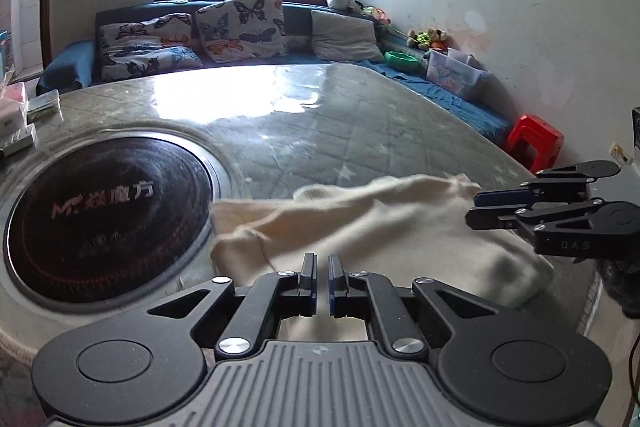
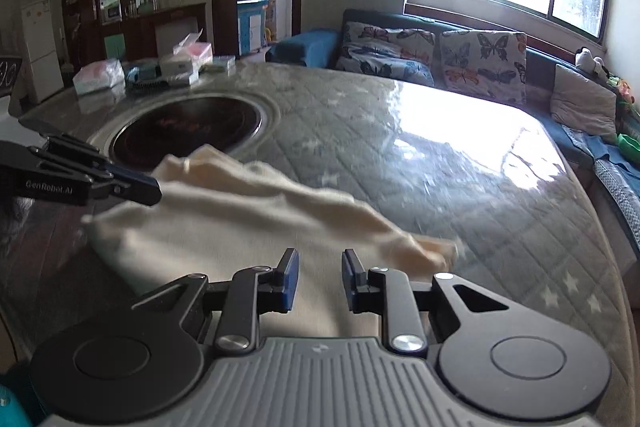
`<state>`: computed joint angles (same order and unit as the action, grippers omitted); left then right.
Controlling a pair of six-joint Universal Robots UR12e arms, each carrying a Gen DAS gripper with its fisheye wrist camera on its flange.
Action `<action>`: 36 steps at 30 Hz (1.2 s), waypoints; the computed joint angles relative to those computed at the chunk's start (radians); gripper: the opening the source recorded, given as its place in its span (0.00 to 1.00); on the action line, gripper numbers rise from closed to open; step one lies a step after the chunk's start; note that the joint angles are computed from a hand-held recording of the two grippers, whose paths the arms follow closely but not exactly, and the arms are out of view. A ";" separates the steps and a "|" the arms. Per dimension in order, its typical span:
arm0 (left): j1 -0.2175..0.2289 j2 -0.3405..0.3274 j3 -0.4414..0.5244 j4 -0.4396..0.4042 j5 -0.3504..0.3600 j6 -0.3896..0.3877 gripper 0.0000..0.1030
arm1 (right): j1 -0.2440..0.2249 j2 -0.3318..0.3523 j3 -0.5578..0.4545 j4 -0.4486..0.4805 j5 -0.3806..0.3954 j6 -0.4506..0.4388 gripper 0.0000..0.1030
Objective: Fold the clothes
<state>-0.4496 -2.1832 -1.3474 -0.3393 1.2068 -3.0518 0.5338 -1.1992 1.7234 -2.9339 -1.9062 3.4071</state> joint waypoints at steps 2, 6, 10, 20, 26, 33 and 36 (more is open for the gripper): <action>-0.005 -0.019 0.031 -0.012 0.022 -0.009 0.06 | -0.014 0.027 -0.029 -0.009 0.011 0.003 0.21; -0.015 -0.055 0.089 -0.056 0.058 -0.019 0.06 | -0.039 0.070 -0.077 0.014 0.038 0.044 0.21; -0.020 -0.080 0.120 -0.090 0.081 -0.015 0.06 | -0.044 0.088 -0.093 0.039 0.033 0.059 0.21; -0.015 -0.073 0.115 -0.060 0.081 -0.044 0.13 | -0.018 0.108 -0.124 0.007 0.027 -0.034 0.23; 0.005 -0.019 0.043 0.012 0.104 -0.085 0.30 | -0.009 0.129 -0.159 0.049 0.019 -0.074 0.24; 0.020 0.025 -0.021 0.005 0.184 -0.142 0.48 | 0.020 0.102 -0.150 0.016 0.118 -0.190 0.28; 0.026 0.039 -0.042 0.000 0.187 -0.168 0.56 | 0.035 0.103 -0.160 0.019 0.191 -0.268 0.33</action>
<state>-0.4240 -2.1438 -1.3899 -0.3392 1.3942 -3.2199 0.5691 -1.0960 1.5638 -2.9150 -1.7150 3.1389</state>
